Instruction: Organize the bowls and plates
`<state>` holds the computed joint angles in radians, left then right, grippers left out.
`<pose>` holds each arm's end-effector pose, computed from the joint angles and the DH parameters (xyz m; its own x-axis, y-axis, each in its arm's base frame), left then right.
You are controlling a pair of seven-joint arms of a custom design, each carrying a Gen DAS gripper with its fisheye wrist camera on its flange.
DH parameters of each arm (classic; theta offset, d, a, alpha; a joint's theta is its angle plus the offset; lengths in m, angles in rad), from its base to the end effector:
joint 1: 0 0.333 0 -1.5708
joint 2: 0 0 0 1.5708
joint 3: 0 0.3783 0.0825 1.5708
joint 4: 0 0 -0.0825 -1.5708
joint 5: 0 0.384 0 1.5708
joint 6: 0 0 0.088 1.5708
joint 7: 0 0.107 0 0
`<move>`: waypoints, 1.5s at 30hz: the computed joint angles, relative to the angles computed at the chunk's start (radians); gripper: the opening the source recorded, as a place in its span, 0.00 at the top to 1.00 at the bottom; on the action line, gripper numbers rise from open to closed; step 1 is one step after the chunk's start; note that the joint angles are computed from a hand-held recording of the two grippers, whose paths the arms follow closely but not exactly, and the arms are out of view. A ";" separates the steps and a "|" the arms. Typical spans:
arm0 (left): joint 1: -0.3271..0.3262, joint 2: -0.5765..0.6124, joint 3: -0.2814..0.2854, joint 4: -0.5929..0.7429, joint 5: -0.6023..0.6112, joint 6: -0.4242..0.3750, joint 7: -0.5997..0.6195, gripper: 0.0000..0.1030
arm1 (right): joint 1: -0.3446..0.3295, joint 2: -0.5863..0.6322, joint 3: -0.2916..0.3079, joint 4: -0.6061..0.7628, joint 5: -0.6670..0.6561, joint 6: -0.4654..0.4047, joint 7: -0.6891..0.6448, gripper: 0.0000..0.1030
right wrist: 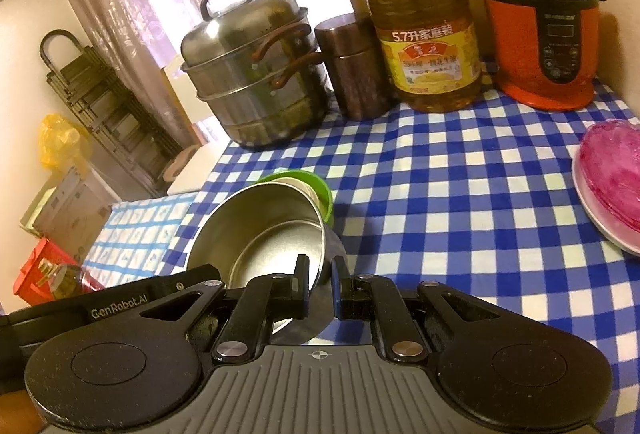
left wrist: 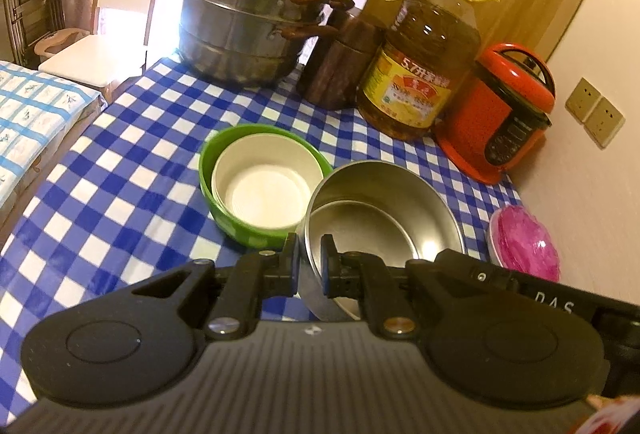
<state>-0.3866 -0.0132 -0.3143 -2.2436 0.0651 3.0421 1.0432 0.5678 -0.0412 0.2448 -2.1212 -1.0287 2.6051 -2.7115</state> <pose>0.4317 -0.3719 0.5319 -0.3397 -0.8858 0.3161 -0.7555 0.0568 -0.6527 0.3757 0.4257 0.5410 -0.2014 -0.8792 -0.4318 -0.6304 0.4538 -0.6299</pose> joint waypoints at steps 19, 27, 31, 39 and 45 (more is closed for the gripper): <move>-0.031 0.155 0.129 0.176 0.112 -0.019 0.016 0.91 | 0.006 0.190 -0.102 0.201 -0.014 0.089 -0.138 0.89; -0.047 0.211 0.160 0.204 0.081 -0.009 0.070 0.91 | 0.031 0.256 -0.146 0.239 0.017 0.111 -0.185 0.89; -0.050 0.231 0.164 0.213 0.050 -0.013 0.102 0.91 | 0.041 0.268 -0.160 0.239 0.025 0.119 -0.191 0.89; -0.053 0.260 0.166 0.224 0.005 -0.015 0.164 0.91 | 0.054 0.293 -0.179 0.250 0.039 0.121 -0.219 0.89; -0.085 0.277 0.202 0.239 0.029 -0.027 0.170 0.91 | 0.058 0.302 -0.185 0.248 0.046 0.128 -0.231 0.89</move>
